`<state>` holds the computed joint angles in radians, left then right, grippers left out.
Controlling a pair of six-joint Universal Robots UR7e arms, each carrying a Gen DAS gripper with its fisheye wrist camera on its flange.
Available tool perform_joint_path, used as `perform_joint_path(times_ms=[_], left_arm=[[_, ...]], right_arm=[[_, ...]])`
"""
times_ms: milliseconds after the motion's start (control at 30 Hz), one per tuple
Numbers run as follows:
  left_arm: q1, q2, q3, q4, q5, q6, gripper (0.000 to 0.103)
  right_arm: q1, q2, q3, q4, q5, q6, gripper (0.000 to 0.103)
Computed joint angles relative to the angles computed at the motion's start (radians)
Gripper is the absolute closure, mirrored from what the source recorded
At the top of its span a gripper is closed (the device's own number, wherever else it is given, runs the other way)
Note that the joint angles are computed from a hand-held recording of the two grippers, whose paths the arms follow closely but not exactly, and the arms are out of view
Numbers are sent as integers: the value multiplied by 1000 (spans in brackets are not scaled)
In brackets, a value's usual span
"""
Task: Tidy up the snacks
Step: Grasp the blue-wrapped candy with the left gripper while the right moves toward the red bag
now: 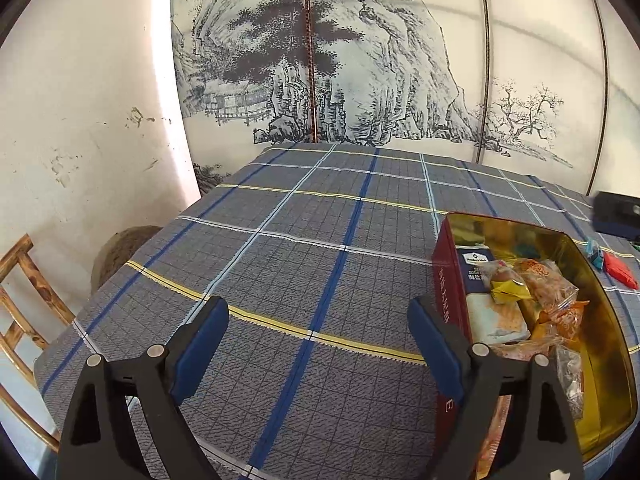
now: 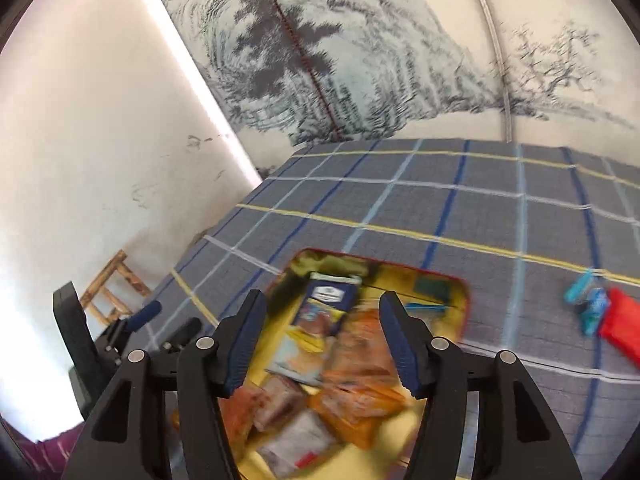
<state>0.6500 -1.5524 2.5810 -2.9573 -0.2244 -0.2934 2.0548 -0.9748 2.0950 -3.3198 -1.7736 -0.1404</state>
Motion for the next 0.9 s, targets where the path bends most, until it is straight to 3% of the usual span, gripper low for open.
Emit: perform_joint_path(times_ms=[133,233,300,400,467,500,533,600,700,800,900], left_arm=[[1,-12,-5,63,15,-50,14],[-4,-16,-12,127,31,-83,14],[-24,-44,-23,304,57,-180,15],[-111,-68,-39,519,94,-264,15],[-186,-38,-60,461,79,-200,10],[-206,-5,-75,370,49,-125,6],[-218,39,-121,315,-23,-61,0],[-197,109,-218,332,-176,-30,0],[-121,270,-432,461,-461,-111,0],[-30,466,-641,546,-725,-182,2],[27,628,-785,616,-820,-265,18]], right_arm=[[-24,-95,141,-121,-177,-60,32],[-80,-177,253,-175,-330,-116,31],[-127,-234,318,-210,-408,-147,31],[-217,-332,406,-265,-450,-201,31],[-289,-401,451,-274,-436,-221,31],[-334,-439,471,-272,-404,-225,31],[-366,-463,486,-276,-382,-223,31],[-449,-518,513,-262,-304,-208,31],[-505,-566,533,-267,-204,-203,30],[-515,-577,535,-267,-164,-226,26],[-522,-587,542,-269,-114,-236,24]])
